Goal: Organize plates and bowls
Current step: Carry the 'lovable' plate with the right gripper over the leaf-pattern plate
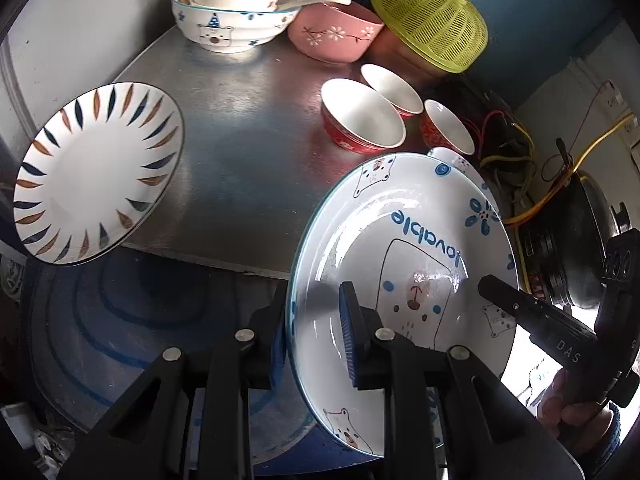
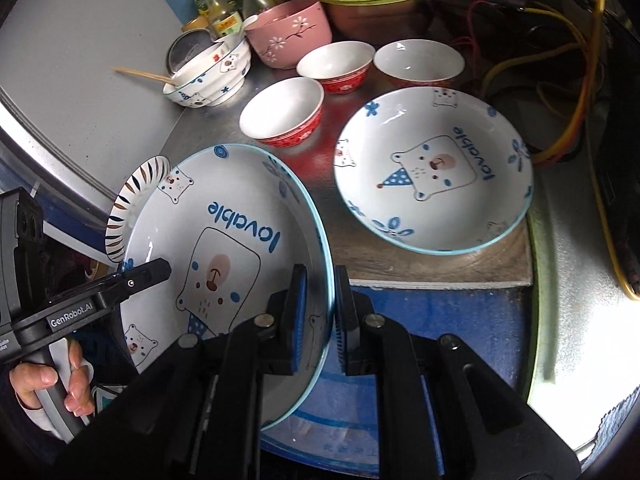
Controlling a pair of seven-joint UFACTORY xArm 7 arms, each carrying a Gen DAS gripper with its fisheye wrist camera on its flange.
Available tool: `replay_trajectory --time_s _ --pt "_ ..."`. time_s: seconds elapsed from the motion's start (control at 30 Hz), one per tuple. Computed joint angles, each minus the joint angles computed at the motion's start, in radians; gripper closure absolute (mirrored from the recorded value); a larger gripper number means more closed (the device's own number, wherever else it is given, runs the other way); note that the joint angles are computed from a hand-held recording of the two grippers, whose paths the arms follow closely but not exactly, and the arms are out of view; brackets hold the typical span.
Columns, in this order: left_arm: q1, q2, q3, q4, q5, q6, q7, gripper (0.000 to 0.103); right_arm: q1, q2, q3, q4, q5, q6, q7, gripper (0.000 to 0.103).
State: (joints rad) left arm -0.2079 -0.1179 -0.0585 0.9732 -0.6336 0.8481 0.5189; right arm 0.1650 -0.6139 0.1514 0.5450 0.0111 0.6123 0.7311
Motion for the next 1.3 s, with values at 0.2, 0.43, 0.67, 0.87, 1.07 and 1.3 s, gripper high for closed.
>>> replay_trajectory --time_s 0.2,0.43,0.67,0.87,1.07,1.3 --pt "0.049 0.03 0.03 0.019 0.011 -0.028 -0.021 0.08 0.038 0.172 0.0 0.112 0.01 -0.06 -0.053 0.089" --pt "0.114 0.063 0.056 0.044 0.018 -0.047 -0.039 0.08 0.079 0.355 -0.005 0.261 0.026 -0.091 -0.133 0.089" --pt "0.177 0.126 0.066 0.108 0.041 -0.054 -0.073 0.08 0.106 0.518 -0.009 0.41 0.062 -0.109 -0.207 0.089" --pt "0.22 0.189 0.062 0.173 0.062 -0.062 -0.112 0.08 0.116 0.636 -0.008 0.534 0.074 -0.098 -0.254 0.089" --pt "0.251 0.249 0.052 0.239 0.08 -0.075 -0.139 0.08 0.123 0.734 -0.007 0.639 0.08 -0.095 -0.276 0.089" --pt "0.281 0.346 0.037 0.331 0.119 -0.09 -0.191 0.08 0.135 0.854 -0.012 0.764 0.061 -0.099 -0.276 0.089"
